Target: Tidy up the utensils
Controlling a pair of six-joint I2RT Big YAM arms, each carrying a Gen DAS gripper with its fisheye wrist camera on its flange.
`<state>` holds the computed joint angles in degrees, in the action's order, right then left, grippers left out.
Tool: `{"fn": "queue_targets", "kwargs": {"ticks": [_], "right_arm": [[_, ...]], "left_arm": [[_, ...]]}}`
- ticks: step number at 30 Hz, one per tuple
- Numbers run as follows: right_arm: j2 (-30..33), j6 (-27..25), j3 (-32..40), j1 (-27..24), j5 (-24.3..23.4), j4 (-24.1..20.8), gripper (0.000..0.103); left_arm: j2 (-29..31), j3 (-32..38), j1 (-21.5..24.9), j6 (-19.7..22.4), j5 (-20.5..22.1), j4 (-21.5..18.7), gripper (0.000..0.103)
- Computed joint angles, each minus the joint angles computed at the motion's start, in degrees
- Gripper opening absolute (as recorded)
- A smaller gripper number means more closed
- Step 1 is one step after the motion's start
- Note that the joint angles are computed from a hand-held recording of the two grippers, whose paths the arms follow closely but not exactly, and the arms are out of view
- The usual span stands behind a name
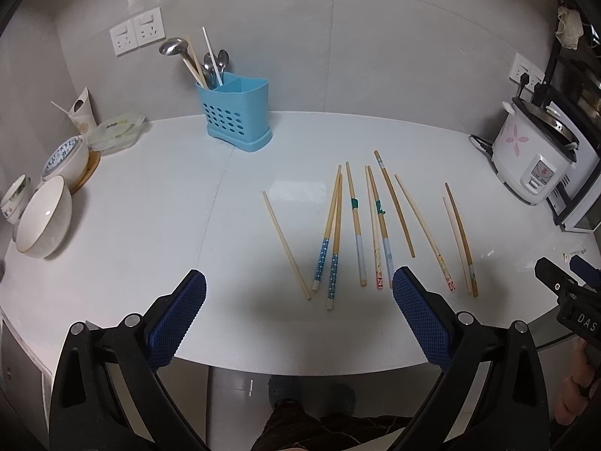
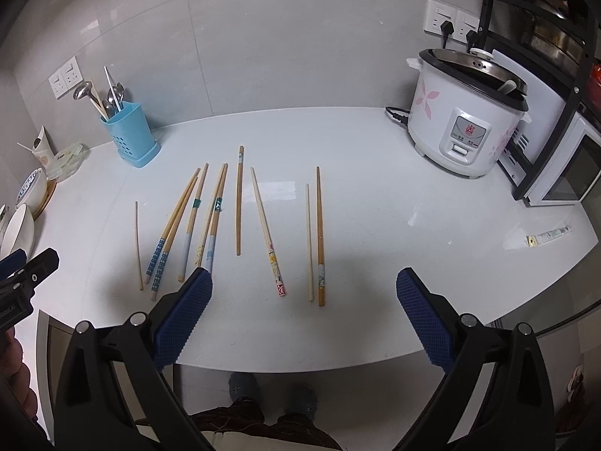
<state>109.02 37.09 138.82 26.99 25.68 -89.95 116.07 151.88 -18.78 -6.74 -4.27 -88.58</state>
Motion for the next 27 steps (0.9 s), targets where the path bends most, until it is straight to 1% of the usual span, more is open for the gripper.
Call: {"fn": "queue_targets", "kwargs": {"ticks": [2, 9, 10, 11, 16, 22, 27], "right_arm": [[-0.01, -0.03, -0.02, -0.08, -0.11, -0.07, 0.095], [-0.02, -0.05, -0.04, -0.10, -0.12, -0.06, 0.095], [-0.02, -0.05, -0.04, -0.10, -0.12, -0.06, 0.095], [0.02, -0.02, 0.03, -0.08, -0.07, -0.06, 0.095], [0.19, -0.01, 0.30, -0.10, -0.12, -0.23, 0.095], [0.36, -0.26, 0.73, -0.18, -0.14, -0.25, 0.095], [0.34, -0.14, 0.72, -0.19, -0.13, -0.32, 0.095]], "left_arm": [[1.67, 2.95, -0.10, -0.14, 0.04, -1.51, 0.097], [1.59, 2.72, 0.14, -0.33, 0.26, -1.71, 0.097], [3.24, 5.69, -0.18, -0.74, -0.05, -3.20, 0.097], [3.50, 6.20, -0.20, -0.81, -0.09, -3.47, 0.097], [3.29, 5.76, -0.18, -0.70, -0.13, -3.25, 0.097], [4.74, 8.32, -0.25, -0.58, -0.08, -4.70, 0.097], [4.95, 8.72, -0.30, -0.62, -0.11, -4.89, 0.097]]}}
